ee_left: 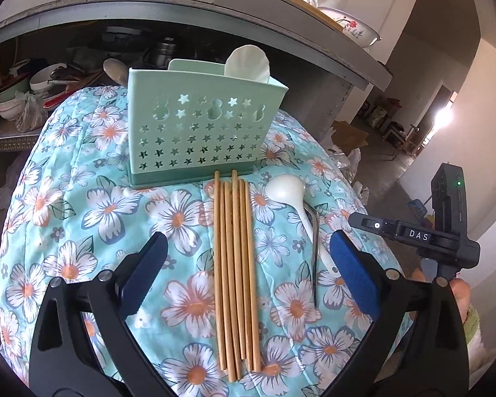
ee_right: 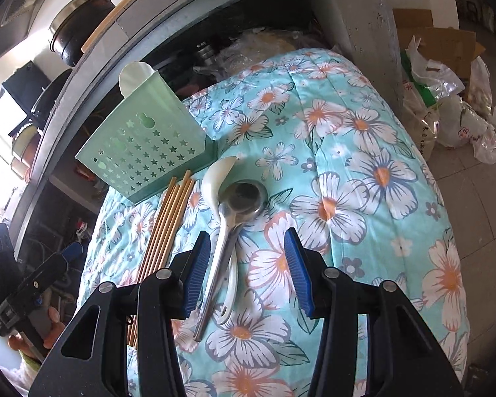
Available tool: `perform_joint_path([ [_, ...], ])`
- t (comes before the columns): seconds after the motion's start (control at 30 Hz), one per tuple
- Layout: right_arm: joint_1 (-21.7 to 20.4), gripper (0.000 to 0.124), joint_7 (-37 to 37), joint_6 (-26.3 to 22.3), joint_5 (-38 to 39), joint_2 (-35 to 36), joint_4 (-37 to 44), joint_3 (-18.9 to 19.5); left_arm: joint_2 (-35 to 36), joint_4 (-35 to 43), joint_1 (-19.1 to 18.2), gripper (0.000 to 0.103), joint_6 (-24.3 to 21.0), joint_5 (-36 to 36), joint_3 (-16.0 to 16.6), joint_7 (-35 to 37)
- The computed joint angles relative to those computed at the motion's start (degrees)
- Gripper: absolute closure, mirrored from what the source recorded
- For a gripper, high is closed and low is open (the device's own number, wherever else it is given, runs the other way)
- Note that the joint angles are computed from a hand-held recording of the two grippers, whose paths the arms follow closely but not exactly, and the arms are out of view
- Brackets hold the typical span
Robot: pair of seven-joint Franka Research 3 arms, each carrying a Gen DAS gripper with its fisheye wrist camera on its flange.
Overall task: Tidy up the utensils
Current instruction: 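Move the right tool back toward the metal spoons on the quilt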
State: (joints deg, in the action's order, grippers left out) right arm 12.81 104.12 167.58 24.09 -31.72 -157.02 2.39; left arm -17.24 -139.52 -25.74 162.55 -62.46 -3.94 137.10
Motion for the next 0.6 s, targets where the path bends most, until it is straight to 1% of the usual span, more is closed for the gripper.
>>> perform_joint_path([
  [0.07, 0.92, 0.078, -0.59, 0.56, 0.92, 0.33, -0.05, -1.08, 0.37, 0.53, -0.46, 0.008, -0.60, -0.01, -0.06, 1.00],
  [0.13, 2.22, 0.078, -1.63, 1.16, 2.21, 0.53, -0.08, -2.39, 0.83, 1.29, -1.03, 0.008, -1.89, -1.74, 0.26, 3.40],
  [0.3, 4.97, 0.078, -4.77, 2.43, 5.66, 1.63, 0.23, -4.84, 3.63, 4.35, -0.31, 0.008, -2.04, -3.04, -1.89, 6.94],
  [0.4, 5.61, 0.078, -6.02, 3.18, 7.61, 2.42, 0.40, -5.54, 6.71, 7.56, 0.88, 0.008, -1.29, 0.24, -3.89, 5.15],
  [0.47, 4.77, 0.078, -6.06, 3.39, 7.79, 2.81, 0.40, -4.90, 9.42, 9.97, 1.60, 0.008, 0.78, 4.14, -5.60, 2.98],
  [0.5, 3.97, 0.078, -5.72, 3.35, 7.49, 2.86, 0.29, -4.23, 10.69, 10.97, 2.03, 0.008, 1.70, 6.91, -6.44, 1.12],
  [0.57, 0.97, 0.078, -3.97, 2.90, 5.36, 3.10, 0.19, -1.67, 13.78, 13.51, 3.28, 0.009, 2.27, 15.64, -8.06, -5.28],
  [0.6, -0.48, 0.078, -3.01, 2.72, 4.08, 3.13, 0.09, -0.46, 15.28, 15.05, 3.64, 0.013, 1.79, 18.30, -8.57, -6.85],
])
